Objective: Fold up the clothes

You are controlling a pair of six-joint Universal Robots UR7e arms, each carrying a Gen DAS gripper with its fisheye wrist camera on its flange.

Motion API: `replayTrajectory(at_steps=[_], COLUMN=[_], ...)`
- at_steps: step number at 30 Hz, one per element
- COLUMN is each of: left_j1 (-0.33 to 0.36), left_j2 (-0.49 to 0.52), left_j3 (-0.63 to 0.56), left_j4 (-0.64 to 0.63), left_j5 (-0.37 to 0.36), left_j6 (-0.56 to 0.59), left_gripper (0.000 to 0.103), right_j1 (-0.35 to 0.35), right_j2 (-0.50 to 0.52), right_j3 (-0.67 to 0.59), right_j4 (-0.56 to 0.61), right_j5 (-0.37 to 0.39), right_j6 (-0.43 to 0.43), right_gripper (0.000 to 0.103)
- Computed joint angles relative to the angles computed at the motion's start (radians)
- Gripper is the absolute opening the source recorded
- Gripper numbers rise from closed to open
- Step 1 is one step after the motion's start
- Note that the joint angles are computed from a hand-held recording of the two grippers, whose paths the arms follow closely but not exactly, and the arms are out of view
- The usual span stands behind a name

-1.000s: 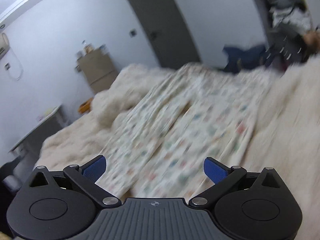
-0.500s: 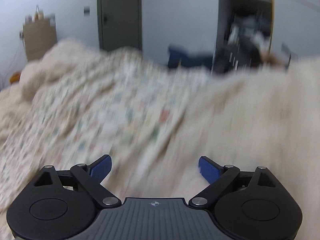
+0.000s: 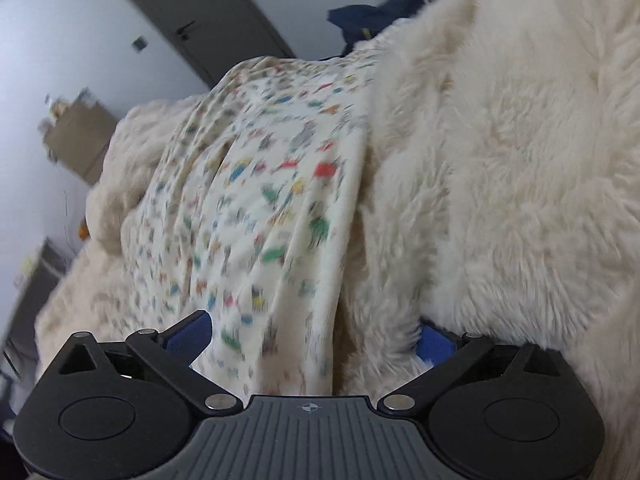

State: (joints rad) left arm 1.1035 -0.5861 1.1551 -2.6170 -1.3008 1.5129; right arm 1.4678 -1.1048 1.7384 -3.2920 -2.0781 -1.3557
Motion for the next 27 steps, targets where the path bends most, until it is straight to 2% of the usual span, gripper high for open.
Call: replayTrajectory(at_steps=[2,5,6,10,11,14,16,20,23,27], left_j1=[-0.007,-0.001,0.002,0.021,0.025,0.02,0.014,0.007,0.006,0.02], left_j2=[0.002,-0.012,-0.016,-0.011,-0.004,0.02,0.035,0.071,0.089,0.095], left_j3=[0.018,0.076,0.093,0.069,0.056,0.048,0.054,0.088,0.08,0.035], left_j4=[-0.063,-0.196,-0.224,-0.217,-0.219,-0.294,-0.34,-0.475,-0.494,-0.453], left_j5=[0.005,-0.054,-0.071,-0.108,-0.113,-0.081,-0.064,-0.07,-0.092,-0.133], left_j6=[0.047,0.114,0.12,0.072,0.06,0.058,0.069,0.125,0.137,0.097], left_gripper=[0.103,0.103,0.103,0.103,0.103,0.103,0.103,0.103,0.102,0.102], right_j1=[-0.009,-0.027,-0.031,-0.042,-0.043,-0.06,-0.069,-0.09,-0.101,-0.108], right_j2=[0.006,0.014,0.007,-0.019,-0.02,0.022,0.041,0.091,0.11,0.116], right_j3=[0.001,0.014,0.017,0.014,0.018,0.015,0.006,-0.033,-0.043,-0.051], right_j4=[0.0,-0.059,-0.044,0.011,-0.006,-0.201,-0.246,-0.265,-0.276,-0.264], right_j5=[0.007,0.04,0.052,0.069,0.074,0.124,0.146,0.173,0.201,0.22], right_j6=[-0.033,-0.12,-0.125,-0.162,-0.179,-0.294,-0.299,-0.305,-0.295,-0.297], right_gripper=[0.082,0.087,0.087,0.087,0.088,0.089,0.088,0.075,0.058,0.056])
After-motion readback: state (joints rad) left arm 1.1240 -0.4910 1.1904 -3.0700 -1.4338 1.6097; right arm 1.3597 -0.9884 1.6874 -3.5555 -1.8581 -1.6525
